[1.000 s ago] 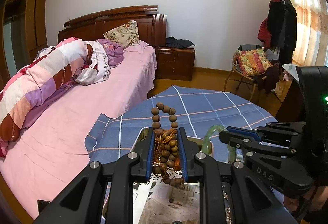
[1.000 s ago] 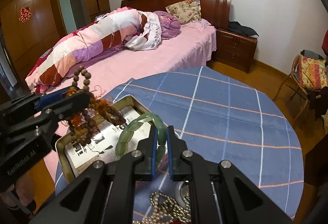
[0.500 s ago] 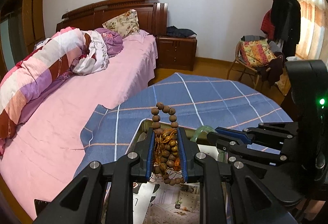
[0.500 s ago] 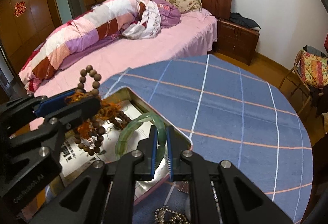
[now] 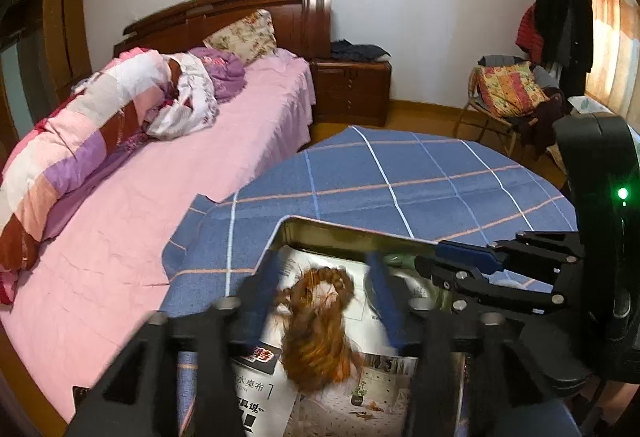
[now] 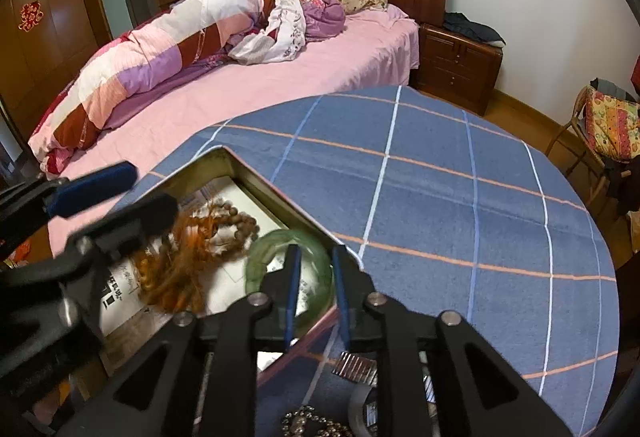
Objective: Organize jewelry
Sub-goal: 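Carry the bead strand and jade bangle into the tin box and open both tools, then withdraw both tools from the tin and move the left tool to the silver hoop bangle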
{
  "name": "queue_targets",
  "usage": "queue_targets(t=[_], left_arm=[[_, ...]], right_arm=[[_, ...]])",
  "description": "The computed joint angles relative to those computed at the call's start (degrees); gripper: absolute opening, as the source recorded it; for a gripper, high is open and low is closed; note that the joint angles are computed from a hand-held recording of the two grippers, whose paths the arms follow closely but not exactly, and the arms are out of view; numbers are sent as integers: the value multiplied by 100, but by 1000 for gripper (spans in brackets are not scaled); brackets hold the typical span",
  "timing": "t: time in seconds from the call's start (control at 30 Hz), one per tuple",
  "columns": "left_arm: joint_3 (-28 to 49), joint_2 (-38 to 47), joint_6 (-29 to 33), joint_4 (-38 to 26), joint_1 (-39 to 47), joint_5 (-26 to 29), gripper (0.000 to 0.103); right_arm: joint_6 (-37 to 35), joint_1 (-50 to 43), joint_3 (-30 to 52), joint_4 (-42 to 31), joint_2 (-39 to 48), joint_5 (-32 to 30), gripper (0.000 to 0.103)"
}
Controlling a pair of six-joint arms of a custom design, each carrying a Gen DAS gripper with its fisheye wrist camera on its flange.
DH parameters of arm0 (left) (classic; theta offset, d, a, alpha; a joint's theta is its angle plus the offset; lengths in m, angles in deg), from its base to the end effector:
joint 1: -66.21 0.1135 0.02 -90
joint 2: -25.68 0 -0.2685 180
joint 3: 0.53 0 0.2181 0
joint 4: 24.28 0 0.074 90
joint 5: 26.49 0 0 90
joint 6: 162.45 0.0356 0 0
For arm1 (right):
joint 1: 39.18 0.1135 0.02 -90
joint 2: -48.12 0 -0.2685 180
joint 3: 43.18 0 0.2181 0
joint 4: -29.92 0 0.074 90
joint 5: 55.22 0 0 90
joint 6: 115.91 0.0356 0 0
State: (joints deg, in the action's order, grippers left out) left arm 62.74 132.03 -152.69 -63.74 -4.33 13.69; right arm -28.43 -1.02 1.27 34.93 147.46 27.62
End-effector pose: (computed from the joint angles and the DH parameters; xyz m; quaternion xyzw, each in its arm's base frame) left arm 0.1148 -0.2431 0.1260 -0.1038 0.8995 0.0489 0.4216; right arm 0.2013 0.1638 0.1164 -0.3459 0.8716 0.1606 0.3080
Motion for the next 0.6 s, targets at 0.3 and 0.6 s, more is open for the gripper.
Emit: queue_targets(t=[0.3,0.6], left_arm=[[411,63,-1174,-1253,-559,-350,70],[1716,892,-2037,-2628,-1277,-397,70]], right_arm=[[-176,-623,-611,28,-870,-460,61],[-1261,-2457,-1691,-532,-2271,-1327,61]])
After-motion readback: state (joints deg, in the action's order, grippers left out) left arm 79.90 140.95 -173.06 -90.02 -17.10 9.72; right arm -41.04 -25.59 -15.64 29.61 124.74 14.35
